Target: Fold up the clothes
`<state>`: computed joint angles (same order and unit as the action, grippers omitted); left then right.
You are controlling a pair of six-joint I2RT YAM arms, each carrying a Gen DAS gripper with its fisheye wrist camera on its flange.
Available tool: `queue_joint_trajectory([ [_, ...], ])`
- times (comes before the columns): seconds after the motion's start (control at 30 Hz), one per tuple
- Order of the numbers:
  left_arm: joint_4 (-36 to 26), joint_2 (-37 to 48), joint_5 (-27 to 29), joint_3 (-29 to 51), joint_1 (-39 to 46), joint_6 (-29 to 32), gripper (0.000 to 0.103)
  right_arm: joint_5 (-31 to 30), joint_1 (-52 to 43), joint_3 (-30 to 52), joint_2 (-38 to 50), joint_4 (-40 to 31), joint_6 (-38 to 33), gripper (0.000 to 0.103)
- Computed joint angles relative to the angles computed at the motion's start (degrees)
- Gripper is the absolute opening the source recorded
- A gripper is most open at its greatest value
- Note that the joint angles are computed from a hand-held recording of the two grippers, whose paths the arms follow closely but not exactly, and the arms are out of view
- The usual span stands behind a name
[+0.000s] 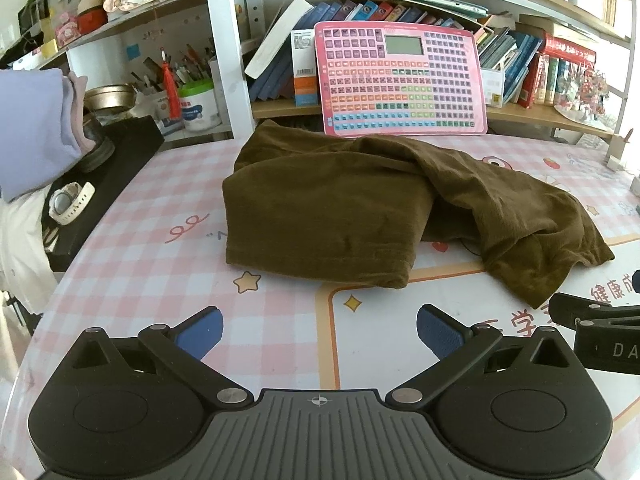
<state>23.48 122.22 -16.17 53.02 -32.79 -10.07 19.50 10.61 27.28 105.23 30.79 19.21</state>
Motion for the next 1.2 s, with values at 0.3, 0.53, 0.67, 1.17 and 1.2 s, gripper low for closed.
queue_joint_trajectory([
  [0.3, -0.4, -0.3, 1.4, 0.0, 0.3, -0.2, 0.103, -0.9, 0.2, 0.2, -0.5, -1.0, 1.0, 0.103],
  [0.53, -0.5, -0.6, 2.1, -0.1, 0.6, -0.3, 0.103, -0.3, 0.5, -0.3, -1.1, -0.8, 1.0, 0.103],
  [0.67, -0.1, -0.7, 2.1, -0.3, 0.7, -0.4, 0.103, -0.2, 0.7, -0.4, -1.4, -1.1, 1.2, 0.103],
  [1.17, 0.7, -1.4, 1.8, -1.6, 0.7, -0.5, 0.103, 1.5, 2.0, -0.4, -2.3, -3.2, 2.4, 0.103],
  [1.2, 0.7, -1.4, 1.9, -1.7, 0.8, -0.5, 0.103, 1.6, 2.0, -0.4, -2.4, -3.2, 2.5, 0.103],
])
